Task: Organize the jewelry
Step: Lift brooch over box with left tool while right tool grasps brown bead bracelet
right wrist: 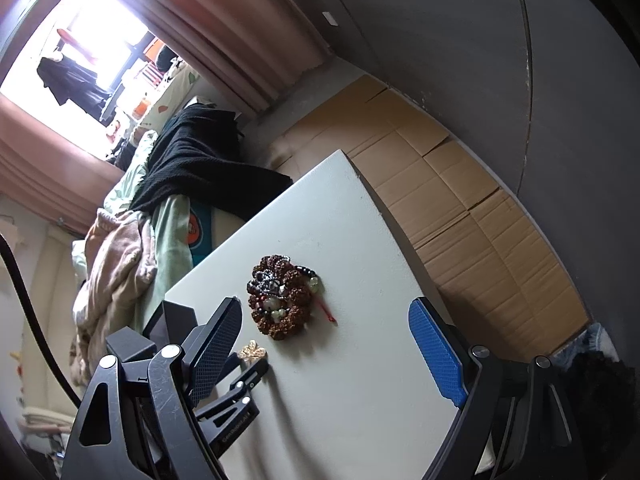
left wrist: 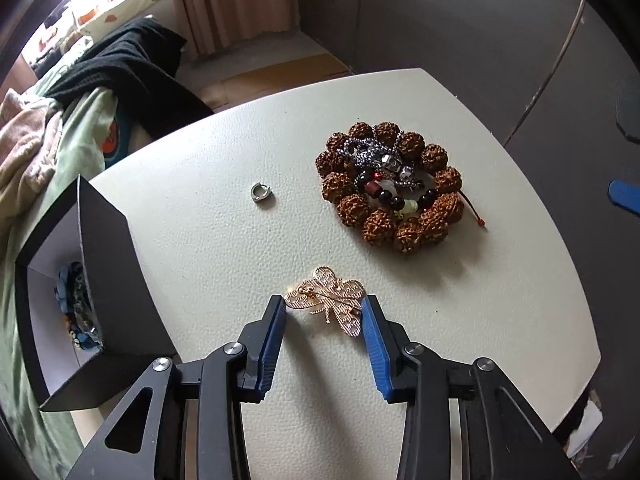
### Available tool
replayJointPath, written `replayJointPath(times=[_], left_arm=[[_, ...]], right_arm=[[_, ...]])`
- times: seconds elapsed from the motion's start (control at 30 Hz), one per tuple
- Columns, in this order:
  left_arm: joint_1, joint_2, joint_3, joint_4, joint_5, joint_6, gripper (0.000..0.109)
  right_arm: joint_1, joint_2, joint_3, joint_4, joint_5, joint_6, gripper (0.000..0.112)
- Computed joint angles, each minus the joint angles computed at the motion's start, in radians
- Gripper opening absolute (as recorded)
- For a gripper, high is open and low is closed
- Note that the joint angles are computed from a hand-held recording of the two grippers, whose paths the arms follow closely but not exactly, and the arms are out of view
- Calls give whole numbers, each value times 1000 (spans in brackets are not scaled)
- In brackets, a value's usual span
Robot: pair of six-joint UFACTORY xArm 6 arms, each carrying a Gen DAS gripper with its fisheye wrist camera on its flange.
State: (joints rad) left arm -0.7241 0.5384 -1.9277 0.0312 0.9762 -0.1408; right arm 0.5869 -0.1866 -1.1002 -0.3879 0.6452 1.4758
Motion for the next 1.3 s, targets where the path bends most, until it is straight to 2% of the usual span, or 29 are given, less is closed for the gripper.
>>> replayJointPath(times=[0.43,0.47,0.53,0.63,0.73,1.0,1.07,1.1,1.13,1.3], left_arm=[[43,-99,92,-76,-133,-24,40],[48,-107,101,-83,-144,-25,40],[61,-120,114,-101,-162,-25,40],[79,-136,133,-126,-185,-21,40],[98,-149,149,-153,-197,-15,40],[139,-188,196,-216,-250,0,40],[148,-199,210,-231,-260,5,40],[153,-204,217,-240,-264,8,40],[157,-209,223,-246,-267,10,40],[173,-234,256,-259,-283,16,40]], right_arm=[[0,111,-70,91,-38,-128,85],[2,122,-79,94,-38,-134,83],[3,155,-101,122,-45,-166,68],[-2,196,-125,168,-57,-203,57],[-9,232,-142,201,-65,-229,52],[-15,306,-196,205,-44,-236,48],[-14,321,-211,187,-36,-232,40],[-12,332,-225,176,-20,-230,29],[-11,339,-232,176,-9,-233,22],[-6,327,-235,133,4,-216,21]])
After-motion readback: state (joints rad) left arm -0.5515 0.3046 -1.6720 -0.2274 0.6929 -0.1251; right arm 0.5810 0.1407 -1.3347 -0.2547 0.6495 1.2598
